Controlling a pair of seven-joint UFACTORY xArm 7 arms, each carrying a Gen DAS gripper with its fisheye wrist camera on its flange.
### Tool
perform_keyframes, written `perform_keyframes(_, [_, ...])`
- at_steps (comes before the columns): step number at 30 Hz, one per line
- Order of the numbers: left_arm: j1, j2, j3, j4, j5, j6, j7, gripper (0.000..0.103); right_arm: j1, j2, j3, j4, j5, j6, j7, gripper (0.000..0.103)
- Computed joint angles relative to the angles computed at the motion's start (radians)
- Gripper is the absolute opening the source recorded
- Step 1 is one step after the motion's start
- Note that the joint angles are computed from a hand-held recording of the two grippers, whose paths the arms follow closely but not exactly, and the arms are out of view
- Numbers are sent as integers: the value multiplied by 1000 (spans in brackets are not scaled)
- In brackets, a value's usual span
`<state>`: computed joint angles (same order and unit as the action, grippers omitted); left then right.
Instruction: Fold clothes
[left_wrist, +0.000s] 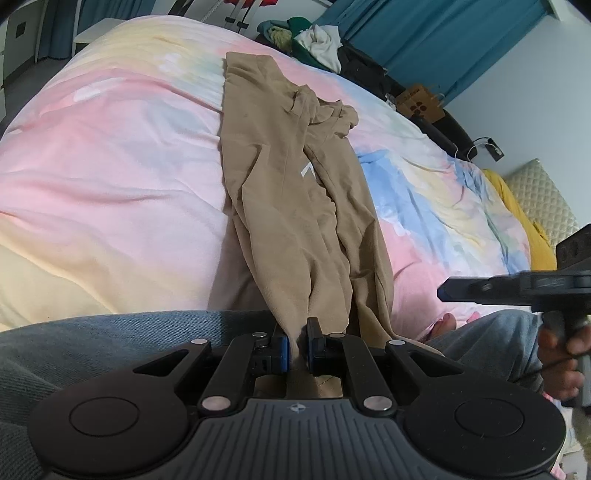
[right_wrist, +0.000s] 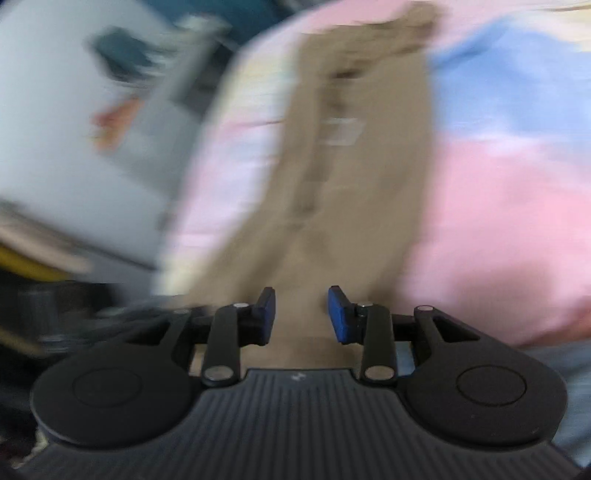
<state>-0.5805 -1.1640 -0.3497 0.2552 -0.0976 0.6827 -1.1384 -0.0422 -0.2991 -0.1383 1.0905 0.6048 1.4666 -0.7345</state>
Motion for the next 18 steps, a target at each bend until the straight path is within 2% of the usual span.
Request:
perform_keyframes(1, [0, 3, 2, 0, 0, 0, 2, 10, -3, 15, 13, 5, -48, -3, 15, 35])
perform_keyframes(3, [1, 6, 3, 1, 0, 1, 2, 10, 0, 63, 18, 22, -79, 73, 43, 39])
perform_keyframes(4, [1, 8, 3, 2, 0, 3, 2, 10, 2, 72, 23, 17, -76, 95, 47, 44])
perform_keyframes(6, [2, 8, 1, 5, 1, 12, 0, 10, 7, 69, 38, -9, -67, 98, 45, 64])
perform_keyframes(8, [4, 12, -4, 11, 2, 23, -3, 10, 14, 57, 52, -36, -67, 92, 47, 69])
perform_keyframes(12, [6, 21, -13, 21, 5, 34, -8, 10, 26, 67, 71, -63, -86, 83, 101, 70])
perform_keyframes(14, [6, 21, -10, 20, 4, 36, -11, 10, 25, 87, 63, -69, -65, 111, 122, 70])
perform_keyframes(18, [7, 30, -6, 23, 5, 43, -7, 10, 14, 71, 51, -107, -33, 113, 97, 71])
